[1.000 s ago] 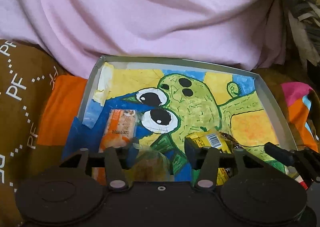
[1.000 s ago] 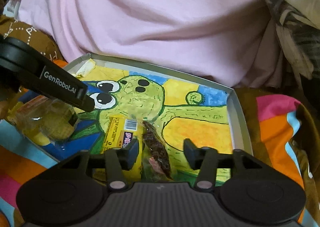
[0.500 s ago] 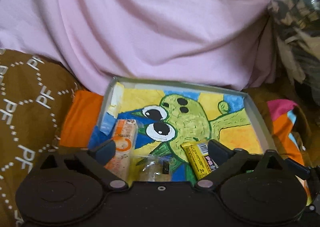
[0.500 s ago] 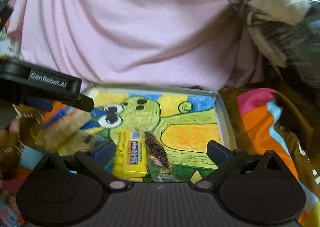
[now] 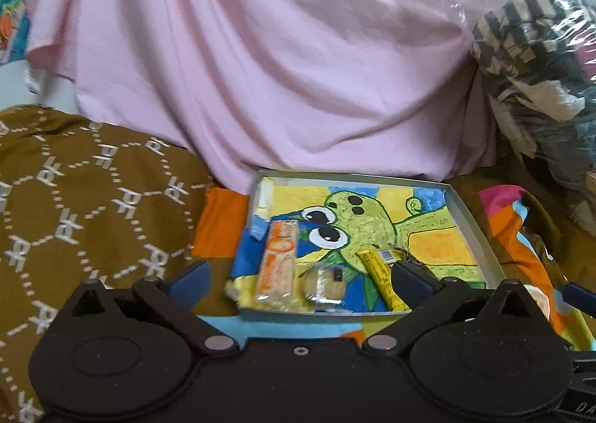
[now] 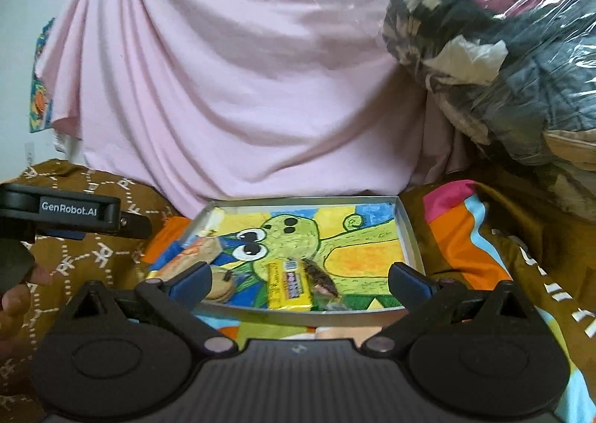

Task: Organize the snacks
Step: 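Open the right gripper to drop the meat strip pack in the tray, then withdraw both grippers from the tray back toward the snack pile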

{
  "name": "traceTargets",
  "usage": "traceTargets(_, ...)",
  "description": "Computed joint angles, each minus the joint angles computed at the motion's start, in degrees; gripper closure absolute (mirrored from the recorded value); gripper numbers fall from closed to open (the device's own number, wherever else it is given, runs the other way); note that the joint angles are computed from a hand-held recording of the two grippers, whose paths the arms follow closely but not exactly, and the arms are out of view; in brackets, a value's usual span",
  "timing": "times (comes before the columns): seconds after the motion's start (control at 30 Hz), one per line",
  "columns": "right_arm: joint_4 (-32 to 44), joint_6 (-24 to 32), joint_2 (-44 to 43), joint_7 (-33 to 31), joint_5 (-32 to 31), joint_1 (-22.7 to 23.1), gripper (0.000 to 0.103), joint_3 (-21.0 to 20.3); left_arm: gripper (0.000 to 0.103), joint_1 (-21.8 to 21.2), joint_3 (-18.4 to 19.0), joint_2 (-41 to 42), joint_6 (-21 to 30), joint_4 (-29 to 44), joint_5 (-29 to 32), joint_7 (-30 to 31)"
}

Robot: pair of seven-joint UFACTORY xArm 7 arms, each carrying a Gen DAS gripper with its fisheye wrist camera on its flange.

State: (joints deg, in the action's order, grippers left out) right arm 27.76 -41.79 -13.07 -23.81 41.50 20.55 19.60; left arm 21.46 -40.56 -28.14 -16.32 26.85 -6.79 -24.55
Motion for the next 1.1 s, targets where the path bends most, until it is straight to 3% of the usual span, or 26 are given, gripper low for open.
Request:
traceTargets(0.2, -4.69, -0.27, -5.34, -0.86, 6.96, 2.11, 0.0, 4.54, 0.001, -8.39, 7.58, -10.38, 3.08, -8.02, 1.07, -2.14)
traceTargets(0.27, -5.76, 0.93, -7.24, -2.17, 10.57, 2.54, 0.0, 6.6, 0.001, -9.64, 8.4, -14.92, 5.53, -10.6, 1.96, -3.45)
traceTargets(0.37, -5.59, 4.37, -9.44, -7.98, 19.84, 2.48, 0.0, 10.66, 0.001, -11.54, 9.4, -21.66, 8.81, -14.59, 3.68, -5.15)
traceTargets(0.57, -5.46, 10.09, -11.96, -18.49, 32.18, 4.54, 0.0, 14.1, 0.001, -17.55, 12.72, -33.71, 17.95, -21.64, 7.16, -7.93)
traceTargets(0.83, -4.25, 12.25, -10.71, -30.88, 44.09, 11.3, 0.0, 12.03, 0.001, -24.06, 16.39, -41.01, 29.76, -25.89, 10.56, -13.43)
traceTargets(1.1, -3.47, 12.8, -8.7, -36.0, 50.37, 17.82, 0.0, 6.2, 0.001, -26.87, 20.16, -39.83, 32.62, -26.9, 15.03, -16.91)
